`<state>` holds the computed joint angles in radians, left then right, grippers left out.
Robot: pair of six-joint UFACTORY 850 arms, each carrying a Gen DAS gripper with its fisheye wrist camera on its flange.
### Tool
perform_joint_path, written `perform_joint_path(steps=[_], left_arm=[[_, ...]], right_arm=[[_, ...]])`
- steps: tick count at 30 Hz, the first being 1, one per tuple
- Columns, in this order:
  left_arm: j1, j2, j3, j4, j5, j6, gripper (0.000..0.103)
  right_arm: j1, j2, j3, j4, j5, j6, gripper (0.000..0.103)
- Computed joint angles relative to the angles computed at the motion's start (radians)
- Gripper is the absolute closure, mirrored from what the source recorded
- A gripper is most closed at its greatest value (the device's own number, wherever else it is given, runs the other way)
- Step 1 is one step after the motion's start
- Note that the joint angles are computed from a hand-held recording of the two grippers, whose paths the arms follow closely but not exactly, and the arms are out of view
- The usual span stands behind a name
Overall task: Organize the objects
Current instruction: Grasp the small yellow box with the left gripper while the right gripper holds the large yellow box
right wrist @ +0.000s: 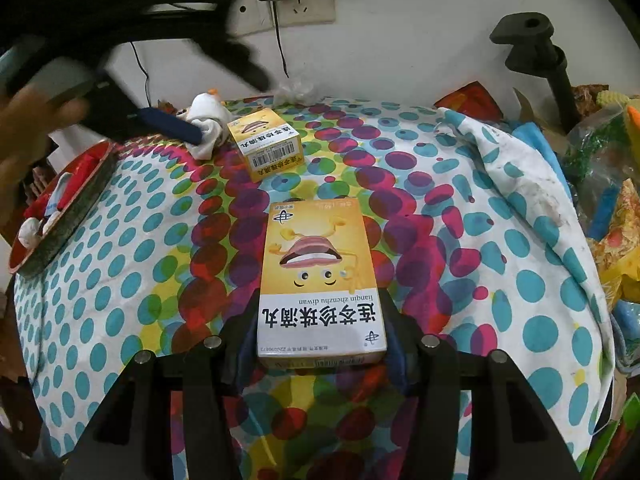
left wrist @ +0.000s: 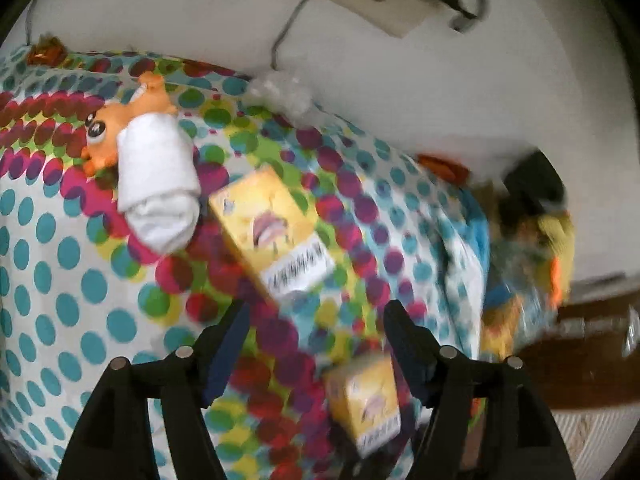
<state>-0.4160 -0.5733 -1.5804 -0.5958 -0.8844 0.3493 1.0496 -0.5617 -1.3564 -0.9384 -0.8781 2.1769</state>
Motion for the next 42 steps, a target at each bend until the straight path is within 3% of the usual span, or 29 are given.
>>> perform_joint_path(steps=[7, 13, 18, 19, 20, 33, 42], left_arm=[[-0.050, -0.079, -0.071, 0.154, 0.055, -0.268, 0.031], [-0.086, -0.114, -0.094, 0.330, 0.092, -0.435, 0.031], [-0.097, -0.081, -0.042, 0.398, 0.181, -0.455, 0.031], [-0.094, -0.082, -0.039, 0.406, 0.176, -0.448, 0.038], [-0.092, -0.074, -0.029, 0.403, 0.190, -0.432, 0.043], [0.010, 0.088, 0.214, 0.167, 0.274, 0.138, 0.048], [0.075, 0.252, 0.442, 0.045, 0.370, 0.474, 0.048]], right_arm=[[0.004, 0.042, 0.072, -0.098, 0.064, 0.143, 0.051], [0.005, 0.022, 0.039, -0.050, 0.037, 0.069, 0.051], [0.006, 0.034, 0.056, -0.072, 0.051, 0.098, 0.051], [0.006, 0.034, 0.058, -0.075, 0.053, 0.102, 0.051], [0.006, 0.036, 0.059, -0.073, 0.052, 0.098, 0.051], [0.001, -0.037, -0.056, 0.085, -0.074, -0.152, 0.051], [-0.001, -0.036, -0.057, 0.083, -0.070, -0.152, 0.050]])
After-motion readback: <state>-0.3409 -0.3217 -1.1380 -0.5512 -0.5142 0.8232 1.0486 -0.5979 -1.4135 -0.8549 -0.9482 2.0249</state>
